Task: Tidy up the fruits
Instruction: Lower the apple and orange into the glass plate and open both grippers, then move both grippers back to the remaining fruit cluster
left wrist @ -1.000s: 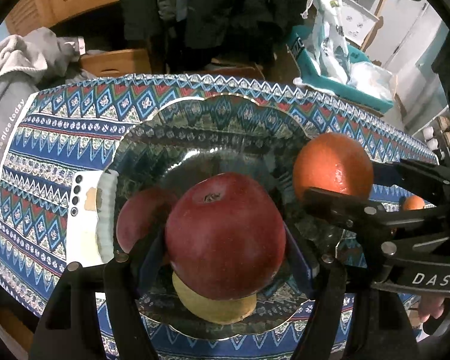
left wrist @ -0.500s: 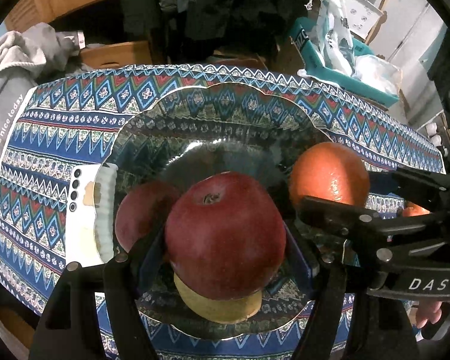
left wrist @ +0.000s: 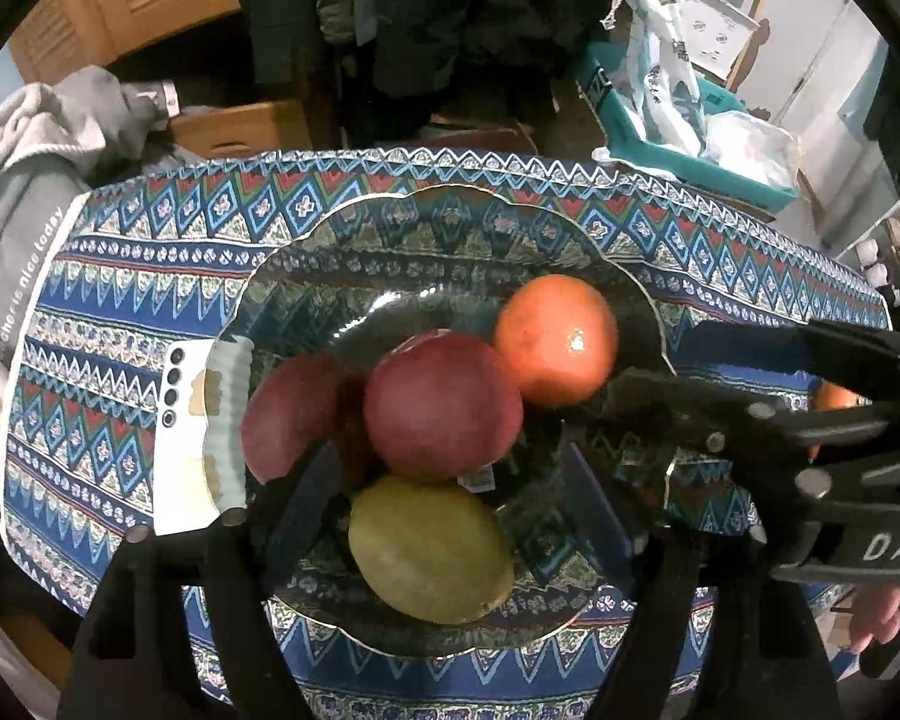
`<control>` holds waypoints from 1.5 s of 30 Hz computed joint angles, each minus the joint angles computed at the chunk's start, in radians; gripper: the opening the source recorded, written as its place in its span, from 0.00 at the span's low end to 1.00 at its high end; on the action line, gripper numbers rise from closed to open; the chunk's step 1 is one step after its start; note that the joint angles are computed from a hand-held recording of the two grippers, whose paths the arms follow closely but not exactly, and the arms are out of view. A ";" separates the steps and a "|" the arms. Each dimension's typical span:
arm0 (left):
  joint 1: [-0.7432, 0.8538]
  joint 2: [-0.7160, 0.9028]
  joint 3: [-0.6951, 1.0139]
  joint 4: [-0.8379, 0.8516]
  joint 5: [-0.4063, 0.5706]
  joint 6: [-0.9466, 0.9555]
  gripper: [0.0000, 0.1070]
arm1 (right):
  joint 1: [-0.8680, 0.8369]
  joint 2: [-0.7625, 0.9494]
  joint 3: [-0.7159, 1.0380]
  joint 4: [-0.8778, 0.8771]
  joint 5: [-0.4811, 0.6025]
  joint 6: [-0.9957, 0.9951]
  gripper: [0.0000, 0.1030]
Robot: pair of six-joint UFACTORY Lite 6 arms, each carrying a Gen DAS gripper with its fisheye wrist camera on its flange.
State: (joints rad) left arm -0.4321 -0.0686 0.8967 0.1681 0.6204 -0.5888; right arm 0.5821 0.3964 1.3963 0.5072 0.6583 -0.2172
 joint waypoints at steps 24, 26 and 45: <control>-0.311 -0.011 0.147 0.068 0.138 -0.148 0.75 | -0.165 -0.506 -0.328 -0.266 0.073 0.142 0.73; -0.345 0.002 0.165 0.065 0.142 -0.156 0.75 | -0.200 -0.561 -0.369 -0.257 0.095 0.115 0.75; -0.604 0.253 0.421 0.064 0.222 -0.194 0.77 | -0.634 -0.894 -0.661 -0.214 0.249 -0.214 0.78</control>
